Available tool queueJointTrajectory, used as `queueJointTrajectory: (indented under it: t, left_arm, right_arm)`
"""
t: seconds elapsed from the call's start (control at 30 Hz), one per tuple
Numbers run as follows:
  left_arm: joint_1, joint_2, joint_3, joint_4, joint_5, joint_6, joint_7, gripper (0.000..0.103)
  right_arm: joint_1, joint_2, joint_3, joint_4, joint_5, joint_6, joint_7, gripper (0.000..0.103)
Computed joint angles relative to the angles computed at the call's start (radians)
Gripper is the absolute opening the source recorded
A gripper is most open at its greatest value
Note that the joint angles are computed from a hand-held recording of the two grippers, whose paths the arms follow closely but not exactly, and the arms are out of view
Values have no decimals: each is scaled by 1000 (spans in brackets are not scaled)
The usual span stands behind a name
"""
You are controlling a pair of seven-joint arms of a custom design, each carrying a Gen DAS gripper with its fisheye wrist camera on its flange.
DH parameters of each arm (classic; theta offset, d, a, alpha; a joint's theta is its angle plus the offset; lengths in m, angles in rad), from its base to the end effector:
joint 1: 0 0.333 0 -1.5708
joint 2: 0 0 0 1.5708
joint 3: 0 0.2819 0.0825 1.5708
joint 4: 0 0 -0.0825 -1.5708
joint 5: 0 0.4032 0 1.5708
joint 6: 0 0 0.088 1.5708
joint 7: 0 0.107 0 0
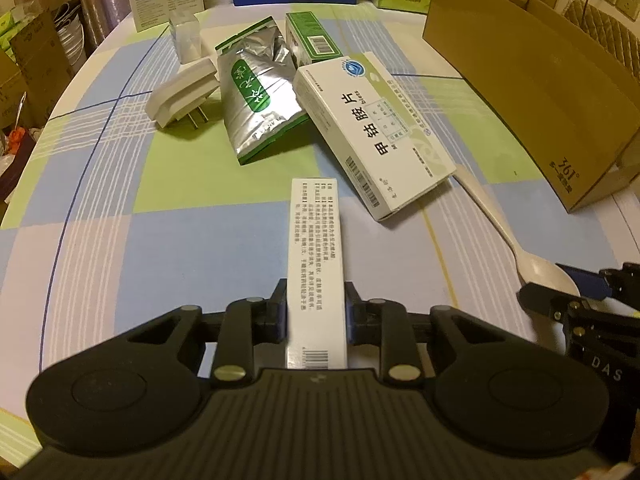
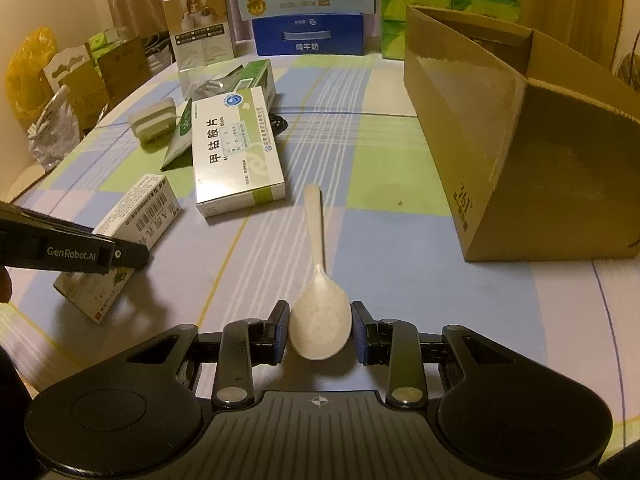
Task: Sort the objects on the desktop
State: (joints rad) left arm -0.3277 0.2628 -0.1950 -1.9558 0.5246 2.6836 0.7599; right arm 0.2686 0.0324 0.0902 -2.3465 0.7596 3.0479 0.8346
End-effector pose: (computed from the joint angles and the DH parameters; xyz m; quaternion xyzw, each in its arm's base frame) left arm 0.5564 -0.3329 0.3506 -0.6422 0.7174 -0.2108 0.1688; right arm 0.5335 0.1430 0.3334 -0.7727 0.5349 -0.1646 0.2995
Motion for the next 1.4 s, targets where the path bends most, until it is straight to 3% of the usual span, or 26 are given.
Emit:
queueJointTrajectory:
  t: [0.17,0.37,0.8,0.93,1.4]
  left_arm:
    - [-1,0,1,0,3,-2,-2,22]
    - [-1,0,1,0,5,1,0,22]
    - [-3,1,0,3,6,-6,8,22]
    - [-3,2,1,4,8,-9,7,22]
    - [0,-47,-11,-44,1,8,8,21]
  right_arm:
    - [9,5,-6,-22,-126,50,75,30]
    - [4,8,-5,-32,-191,76,129,38]
    - [-2,10,12,-23,-108,78,69,37]
    - [-1,13,9,-23,-127,79,86,30]
    - [6,0,39,16,270,82,-250,30]
